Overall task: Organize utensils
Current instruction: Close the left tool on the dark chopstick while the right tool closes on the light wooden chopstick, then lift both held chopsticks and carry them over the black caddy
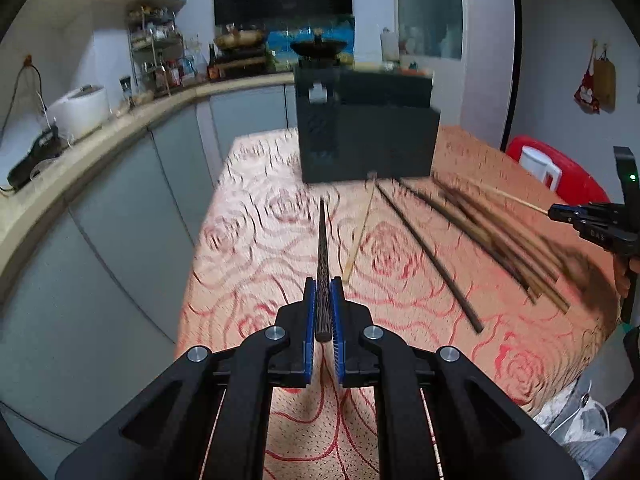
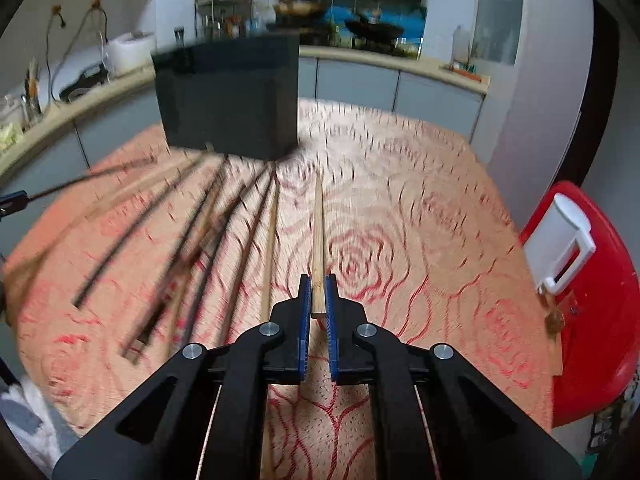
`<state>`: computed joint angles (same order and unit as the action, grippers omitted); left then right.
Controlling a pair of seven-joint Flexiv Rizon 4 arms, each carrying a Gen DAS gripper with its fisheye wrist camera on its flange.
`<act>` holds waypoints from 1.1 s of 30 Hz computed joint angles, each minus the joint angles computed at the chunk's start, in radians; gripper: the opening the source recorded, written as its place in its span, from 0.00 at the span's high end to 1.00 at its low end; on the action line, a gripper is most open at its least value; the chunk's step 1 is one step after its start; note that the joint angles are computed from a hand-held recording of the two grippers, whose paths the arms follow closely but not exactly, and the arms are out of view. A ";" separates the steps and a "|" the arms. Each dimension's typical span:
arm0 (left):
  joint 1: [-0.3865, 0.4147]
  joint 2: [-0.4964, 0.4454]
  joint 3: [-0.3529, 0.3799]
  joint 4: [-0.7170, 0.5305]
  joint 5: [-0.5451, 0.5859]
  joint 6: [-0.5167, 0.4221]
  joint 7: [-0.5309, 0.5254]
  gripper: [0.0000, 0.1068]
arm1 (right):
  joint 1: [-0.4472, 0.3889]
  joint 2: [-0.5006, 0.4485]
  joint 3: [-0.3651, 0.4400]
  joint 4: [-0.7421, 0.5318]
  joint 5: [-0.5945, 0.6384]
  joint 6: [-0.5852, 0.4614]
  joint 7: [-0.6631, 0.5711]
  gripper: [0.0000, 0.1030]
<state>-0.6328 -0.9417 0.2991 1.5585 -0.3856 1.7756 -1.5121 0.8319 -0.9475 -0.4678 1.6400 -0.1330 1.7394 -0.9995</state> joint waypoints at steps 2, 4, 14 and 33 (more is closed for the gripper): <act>-0.018 0.015 0.020 0.011 -0.003 0.026 -0.003 0.93 | 0.031 0.019 -0.034 0.028 0.025 0.048 -0.002 0.92; -0.032 0.028 0.034 0.019 -0.015 0.051 0.004 0.93 | 0.055 0.038 -0.058 0.044 0.059 0.088 -0.017 0.92; -0.053 0.042 0.050 -0.039 -0.124 0.088 0.126 0.93 | -0.002 0.085 0.022 -0.040 0.123 0.109 -0.121 0.92; 0.129 -0.007 -0.075 -0.427 0.034 -0.187 0.120 0.93 | -0.223 0.040 0.241 -0.420 -0.139 -0.092 -0.042 0.92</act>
